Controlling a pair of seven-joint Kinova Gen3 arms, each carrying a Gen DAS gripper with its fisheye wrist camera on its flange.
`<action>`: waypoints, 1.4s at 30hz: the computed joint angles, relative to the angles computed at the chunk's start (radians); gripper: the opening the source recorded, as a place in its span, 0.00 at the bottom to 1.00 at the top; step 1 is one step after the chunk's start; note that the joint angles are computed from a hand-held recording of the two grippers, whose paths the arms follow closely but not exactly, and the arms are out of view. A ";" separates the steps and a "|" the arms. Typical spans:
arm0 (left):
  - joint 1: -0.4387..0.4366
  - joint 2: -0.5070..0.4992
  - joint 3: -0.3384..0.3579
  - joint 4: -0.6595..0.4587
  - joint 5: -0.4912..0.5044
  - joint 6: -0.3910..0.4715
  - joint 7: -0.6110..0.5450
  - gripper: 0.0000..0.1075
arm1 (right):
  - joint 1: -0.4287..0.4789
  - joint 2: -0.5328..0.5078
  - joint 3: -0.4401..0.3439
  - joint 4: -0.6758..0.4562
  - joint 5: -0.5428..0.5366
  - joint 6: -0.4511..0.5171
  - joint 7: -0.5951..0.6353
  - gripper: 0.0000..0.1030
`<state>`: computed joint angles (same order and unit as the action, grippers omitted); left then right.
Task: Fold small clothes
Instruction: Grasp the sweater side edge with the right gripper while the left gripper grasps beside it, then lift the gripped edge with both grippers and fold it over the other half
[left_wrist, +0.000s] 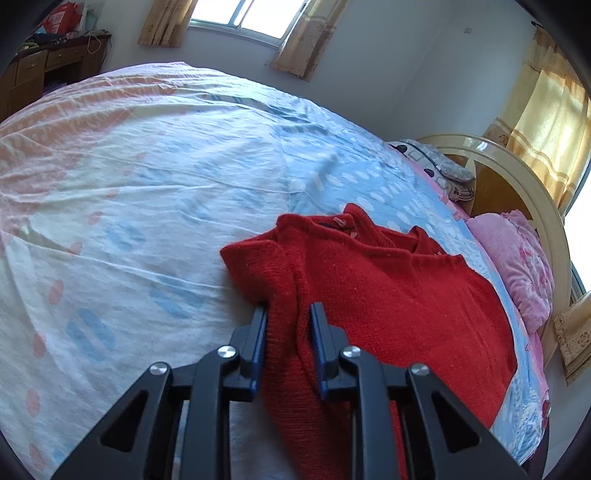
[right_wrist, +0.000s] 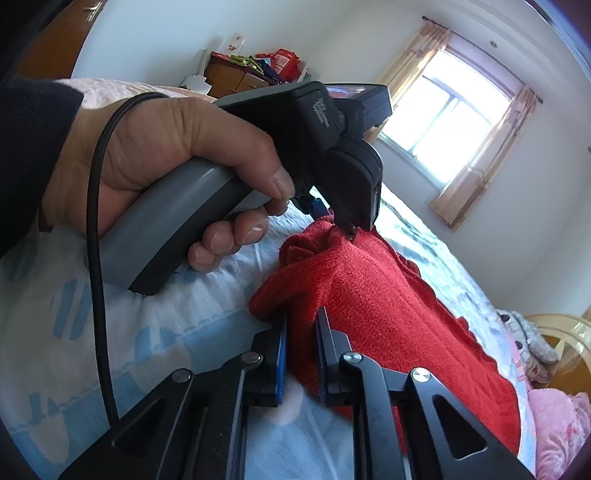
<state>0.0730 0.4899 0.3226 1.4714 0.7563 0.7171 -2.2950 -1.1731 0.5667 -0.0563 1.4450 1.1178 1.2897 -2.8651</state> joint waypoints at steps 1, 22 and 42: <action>0.012 0.002 -0.013 -0.011 -0.018 0.010 0.026 0.24 | 0.010 -0.016 -0.005 0.007 -0.011 -0.016 -0.006 0.10; 0.051 -0.077 -0.012 -0.068 0.050 0.088 0.132 0.14 | 0.131 -0.331 -0.143 0.283 0.043 -0.099 -0.335 0.06; 0.232 -0.034 0.012 -0.217 -0.059 0.083 0.270 0.14 | 0.320 -0.575 -0.311 0.544 0.034 -0.129 -0.600 0.06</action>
<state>0.3054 0.4560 0.3346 1.2545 0.6973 0.7998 -2.0253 -0.8529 -0.0085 -0.3670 1.9892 1.1517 1.1609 -3.4654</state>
